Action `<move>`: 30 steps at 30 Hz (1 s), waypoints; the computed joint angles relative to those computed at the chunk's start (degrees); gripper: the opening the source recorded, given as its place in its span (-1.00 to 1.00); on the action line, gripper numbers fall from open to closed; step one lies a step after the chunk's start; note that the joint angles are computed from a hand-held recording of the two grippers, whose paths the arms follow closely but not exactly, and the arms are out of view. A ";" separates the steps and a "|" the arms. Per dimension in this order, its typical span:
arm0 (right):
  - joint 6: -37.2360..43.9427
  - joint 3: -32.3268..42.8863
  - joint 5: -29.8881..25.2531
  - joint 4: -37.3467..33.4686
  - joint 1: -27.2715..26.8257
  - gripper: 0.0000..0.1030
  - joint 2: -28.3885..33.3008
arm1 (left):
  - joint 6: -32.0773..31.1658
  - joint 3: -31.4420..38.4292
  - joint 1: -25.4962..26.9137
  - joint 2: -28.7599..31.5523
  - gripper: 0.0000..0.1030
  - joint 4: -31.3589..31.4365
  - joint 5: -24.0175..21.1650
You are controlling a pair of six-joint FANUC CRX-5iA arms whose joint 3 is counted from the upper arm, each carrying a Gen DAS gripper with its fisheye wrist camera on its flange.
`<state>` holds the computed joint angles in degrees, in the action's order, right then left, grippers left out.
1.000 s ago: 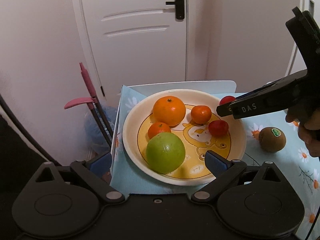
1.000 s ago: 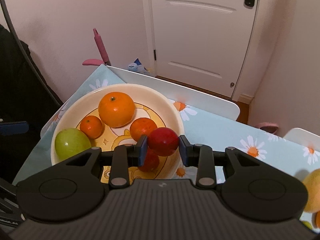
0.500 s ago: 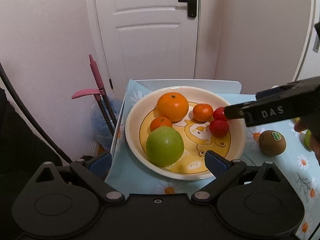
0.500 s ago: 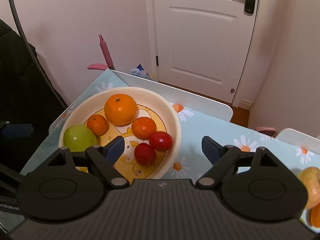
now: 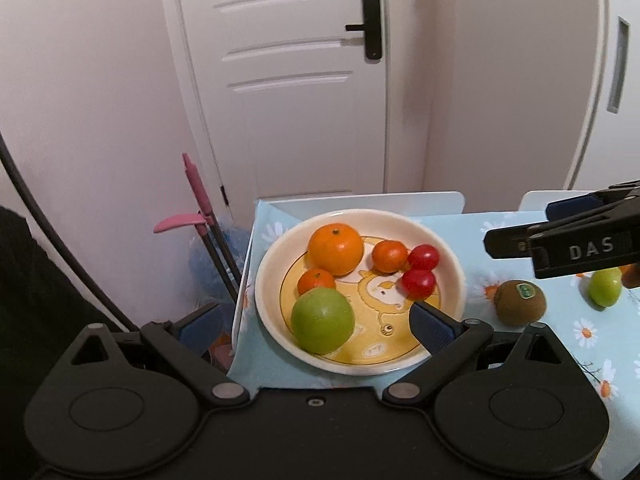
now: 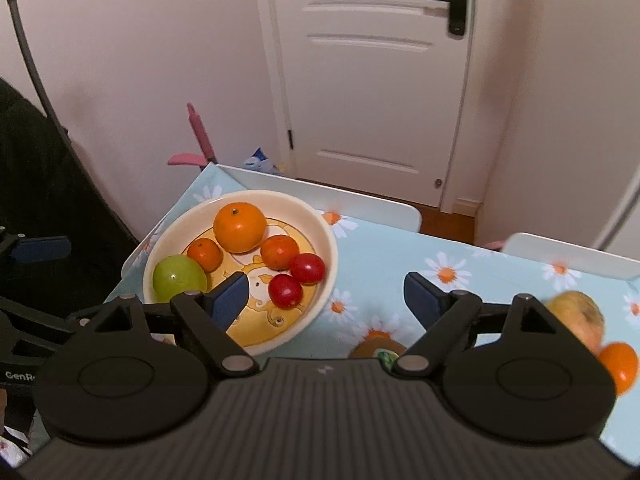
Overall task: Organize fruits
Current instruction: 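Move both tools back over the table toward the remaining fruit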
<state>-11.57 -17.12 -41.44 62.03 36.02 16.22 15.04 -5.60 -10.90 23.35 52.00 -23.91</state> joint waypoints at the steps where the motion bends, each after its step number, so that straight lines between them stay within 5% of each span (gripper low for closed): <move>1: -0.87 -0.38 -1.26 0.03 0.55 0.99 -0.55 | -1.18 -0.36 -0.07 -0.33 0.96 0.83 -0.09; 7: -5.85 -3.15 -8.32 -1.30 3.56 1.00 -3.87 | -7.17 -2.02 -0.21 -1.79 0.96 4.80 -3.06; 13: -12.00 -9.24 -10.22 -1.00 4.77 1.00 -8.58 | -14.90 -6.67 -2.89 -4.93 0.97 10.74 -1.34; 30: -5.72 -30.30 -7.09 -3.06 2.50 1.00 -30.19 | -8.49 -14.84 -14.98 -10.46 0.97 13.15 6.88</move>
<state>-17.29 -47.42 -48.53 58.98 38.52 -13.96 6.55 -20.44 -25.88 12.89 65.15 -17.03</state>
